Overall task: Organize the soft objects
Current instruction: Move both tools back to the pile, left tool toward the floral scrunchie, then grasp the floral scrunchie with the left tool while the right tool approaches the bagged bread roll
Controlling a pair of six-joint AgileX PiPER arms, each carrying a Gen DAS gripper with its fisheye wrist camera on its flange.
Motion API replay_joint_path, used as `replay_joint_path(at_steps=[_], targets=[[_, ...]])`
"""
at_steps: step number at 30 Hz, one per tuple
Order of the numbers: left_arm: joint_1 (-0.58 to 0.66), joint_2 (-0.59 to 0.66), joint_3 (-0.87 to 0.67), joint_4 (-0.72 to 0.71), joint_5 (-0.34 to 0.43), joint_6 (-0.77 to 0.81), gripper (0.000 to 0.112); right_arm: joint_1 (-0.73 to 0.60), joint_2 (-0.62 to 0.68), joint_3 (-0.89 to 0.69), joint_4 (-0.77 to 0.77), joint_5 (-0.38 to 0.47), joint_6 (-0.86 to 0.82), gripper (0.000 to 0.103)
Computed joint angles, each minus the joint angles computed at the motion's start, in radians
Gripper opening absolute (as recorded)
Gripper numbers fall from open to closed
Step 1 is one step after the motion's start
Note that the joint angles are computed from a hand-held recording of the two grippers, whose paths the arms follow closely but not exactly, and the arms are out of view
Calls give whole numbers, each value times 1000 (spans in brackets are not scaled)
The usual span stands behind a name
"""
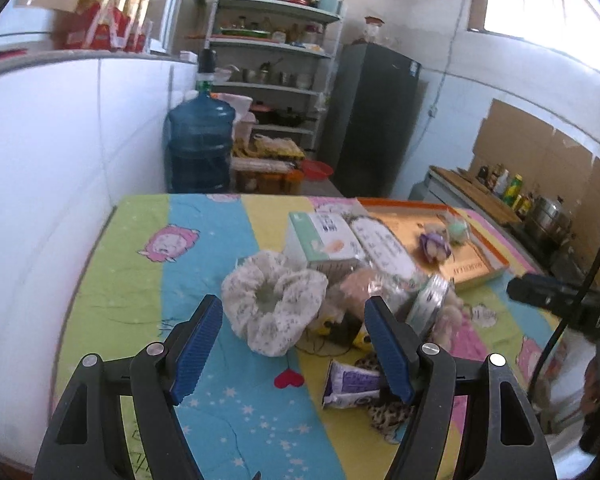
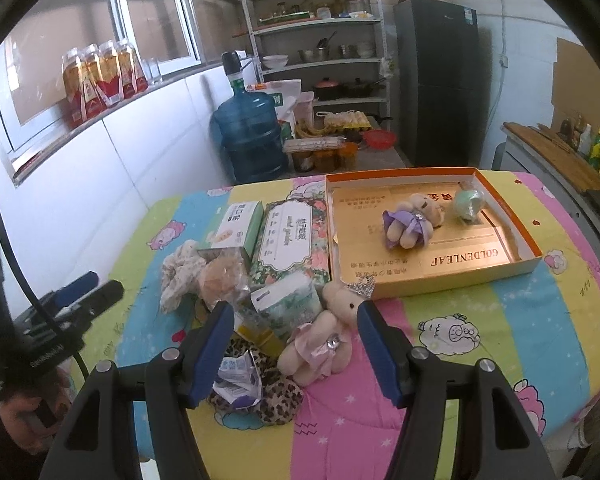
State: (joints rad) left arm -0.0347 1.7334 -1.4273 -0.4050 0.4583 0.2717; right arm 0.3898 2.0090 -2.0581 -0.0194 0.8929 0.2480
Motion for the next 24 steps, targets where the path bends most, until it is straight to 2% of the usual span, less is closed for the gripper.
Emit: replay_joint_path(at_steps=[6, 10, 16, 18, 24], targets=[[14, 96, -45, -169, 10, 249, 75, -4, 16, -27, -11, 34, 2, 64], [6, 190, -137, -92, 58, 210, 75, -13, 11, -19, -27, 46, 9, 64], [12, 272, -207, -109, 85, 228, 74, -33, 4, -1, -27, 57, 9, 64], [17, 294, -228, -135, 103, 254, 66, -36, 4, 0, -29, 58, 4, 64], [8, 343, -278, -74, 130, 218, 34, -41, 26, -34, -23, 78, -14, 64]])
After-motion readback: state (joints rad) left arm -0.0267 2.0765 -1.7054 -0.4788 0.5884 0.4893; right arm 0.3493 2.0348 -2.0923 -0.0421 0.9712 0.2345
